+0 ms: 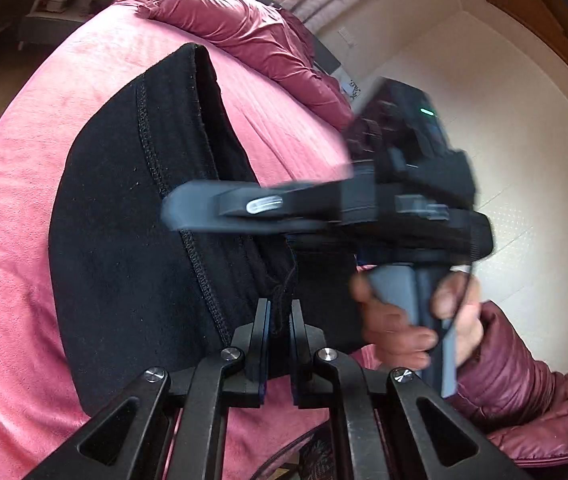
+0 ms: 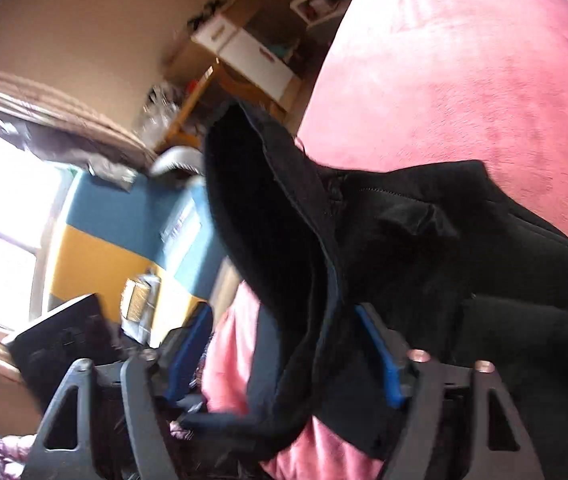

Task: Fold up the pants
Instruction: 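Lift the pants end with the right gripper and fold it over the pants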

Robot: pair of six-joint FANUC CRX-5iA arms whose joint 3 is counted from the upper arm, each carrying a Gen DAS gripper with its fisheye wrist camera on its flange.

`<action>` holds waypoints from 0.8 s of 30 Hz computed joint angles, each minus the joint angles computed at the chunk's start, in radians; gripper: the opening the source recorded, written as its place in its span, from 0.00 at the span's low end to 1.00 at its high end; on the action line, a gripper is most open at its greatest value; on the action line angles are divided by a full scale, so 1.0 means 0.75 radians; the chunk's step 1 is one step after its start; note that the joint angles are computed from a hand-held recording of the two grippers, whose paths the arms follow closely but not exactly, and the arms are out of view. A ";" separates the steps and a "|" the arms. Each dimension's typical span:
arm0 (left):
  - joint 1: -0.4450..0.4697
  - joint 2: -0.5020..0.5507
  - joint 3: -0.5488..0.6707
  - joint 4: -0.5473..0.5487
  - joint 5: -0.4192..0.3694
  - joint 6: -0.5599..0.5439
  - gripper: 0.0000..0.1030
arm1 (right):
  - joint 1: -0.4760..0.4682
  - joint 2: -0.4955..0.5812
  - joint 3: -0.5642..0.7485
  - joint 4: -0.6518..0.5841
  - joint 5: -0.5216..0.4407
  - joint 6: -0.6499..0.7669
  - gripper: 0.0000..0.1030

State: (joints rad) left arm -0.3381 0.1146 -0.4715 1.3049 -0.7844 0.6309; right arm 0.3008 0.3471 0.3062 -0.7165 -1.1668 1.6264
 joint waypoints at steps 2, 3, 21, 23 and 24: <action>0.012 -0.016 0.011 -0.061 0.003 0.005 0.07 | 0.054 0.015 0.009 0.092 0.014 -0.020 0.23; 0.022 -0.023 0.026 -0.110 0.000 0.018 0.07 | 0.073 0.011 0.002 0.129 0.028 -0.034 0.13; 0.116 0.005 0.026 0.049 -0.004 0.062 0.21 | -0.135 -0.560 -0.437 0.126 0.300 -0.103 0.13; 0.067 0.075 0.088 0.022 0.005 0.090 0.21 | -0.188 -0.602 -0.483 0.139 0.298 -0.128 0.12; 0.055 0.080 0.087 0.011 -0.006 0.093 0.21 | -0.212 -0.617 -0.501 0.143 0.294 -0.137 0.12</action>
